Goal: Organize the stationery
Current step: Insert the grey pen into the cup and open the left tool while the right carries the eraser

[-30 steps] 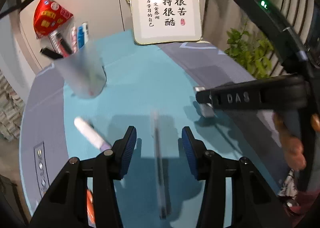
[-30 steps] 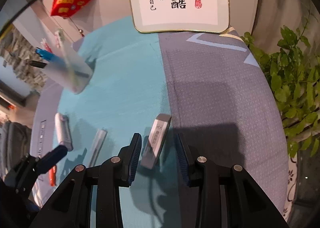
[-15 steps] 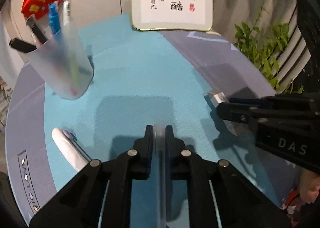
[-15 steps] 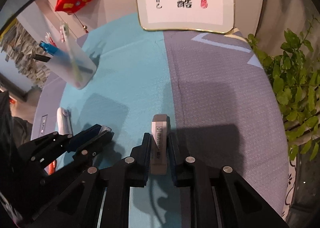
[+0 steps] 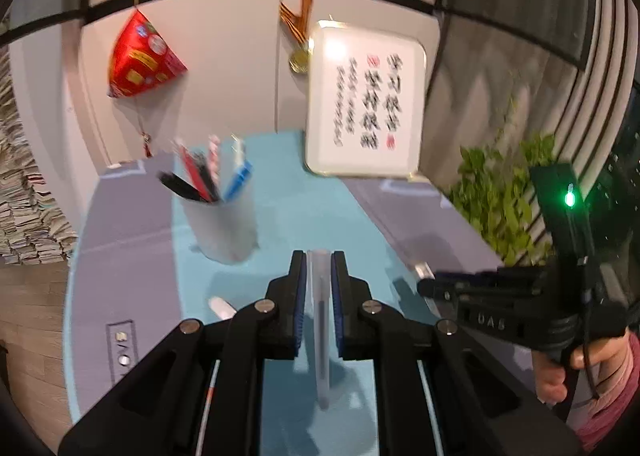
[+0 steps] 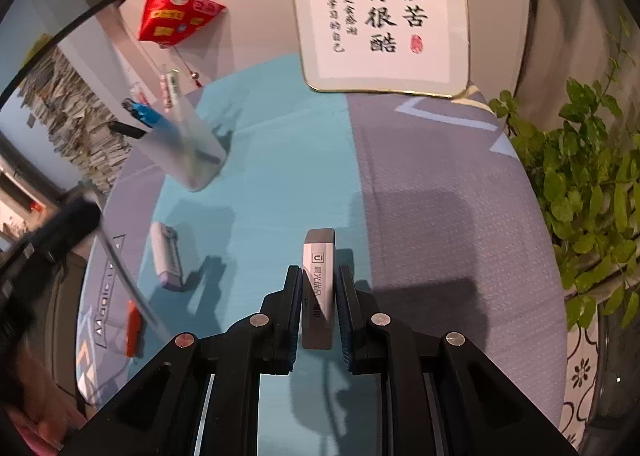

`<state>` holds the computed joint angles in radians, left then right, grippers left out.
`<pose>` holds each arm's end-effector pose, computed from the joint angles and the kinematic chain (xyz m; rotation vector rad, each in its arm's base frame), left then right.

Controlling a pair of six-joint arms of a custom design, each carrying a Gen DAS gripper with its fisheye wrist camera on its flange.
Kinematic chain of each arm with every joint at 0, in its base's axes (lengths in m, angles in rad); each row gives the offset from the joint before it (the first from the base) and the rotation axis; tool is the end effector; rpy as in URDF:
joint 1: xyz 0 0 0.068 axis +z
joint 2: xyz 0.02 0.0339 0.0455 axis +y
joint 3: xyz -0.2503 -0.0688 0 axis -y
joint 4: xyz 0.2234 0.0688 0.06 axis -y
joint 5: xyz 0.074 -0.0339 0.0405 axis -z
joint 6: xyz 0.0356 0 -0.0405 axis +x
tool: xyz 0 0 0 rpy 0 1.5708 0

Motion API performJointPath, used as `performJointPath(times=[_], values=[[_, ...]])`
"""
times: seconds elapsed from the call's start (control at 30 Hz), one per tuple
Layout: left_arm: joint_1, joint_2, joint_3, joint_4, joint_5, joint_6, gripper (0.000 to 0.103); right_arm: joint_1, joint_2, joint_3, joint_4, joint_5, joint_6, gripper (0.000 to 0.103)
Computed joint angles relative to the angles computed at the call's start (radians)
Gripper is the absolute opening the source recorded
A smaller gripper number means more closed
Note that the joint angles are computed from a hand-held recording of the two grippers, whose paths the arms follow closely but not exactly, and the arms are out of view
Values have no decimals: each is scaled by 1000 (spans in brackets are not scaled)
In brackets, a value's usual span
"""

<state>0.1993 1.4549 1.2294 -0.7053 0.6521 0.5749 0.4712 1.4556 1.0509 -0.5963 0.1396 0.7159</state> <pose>0.2820 0.0349 0.2886 0.6780 2.1967 -0.4295 0.2510 0.1223 0.2373 0.3673 2.5544 0.2731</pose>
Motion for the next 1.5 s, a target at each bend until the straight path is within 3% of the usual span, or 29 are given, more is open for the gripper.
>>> performJointPath(times=[0.5, 0.73, 0.87, 1.07, 1.2, 1.5], values=[[-6, 83, 276, 41, -25, -147, 10, 47, -9, 45, -14, 55, -19, 18], [-56, 168, 411, 125, -99, -259, 10, 44, -19, 38, -21, 58, -18, 18], [-75, 224, 453, 226, -128, -330, 10, 34, -34, 34, -28, 66, -17, 18], [-92, 291, 461, 303, -158, -372, 10, 25, -43, 24, -26, 65, -11, 18], [-101, 295, 392, 392, -173, -375, 10, 19, -37, 26, -24, 61, -12, 18], [-94, 318, 317, 372, -145, -340, 11, 27, -19, 45, -24, 60, -23, 18]])
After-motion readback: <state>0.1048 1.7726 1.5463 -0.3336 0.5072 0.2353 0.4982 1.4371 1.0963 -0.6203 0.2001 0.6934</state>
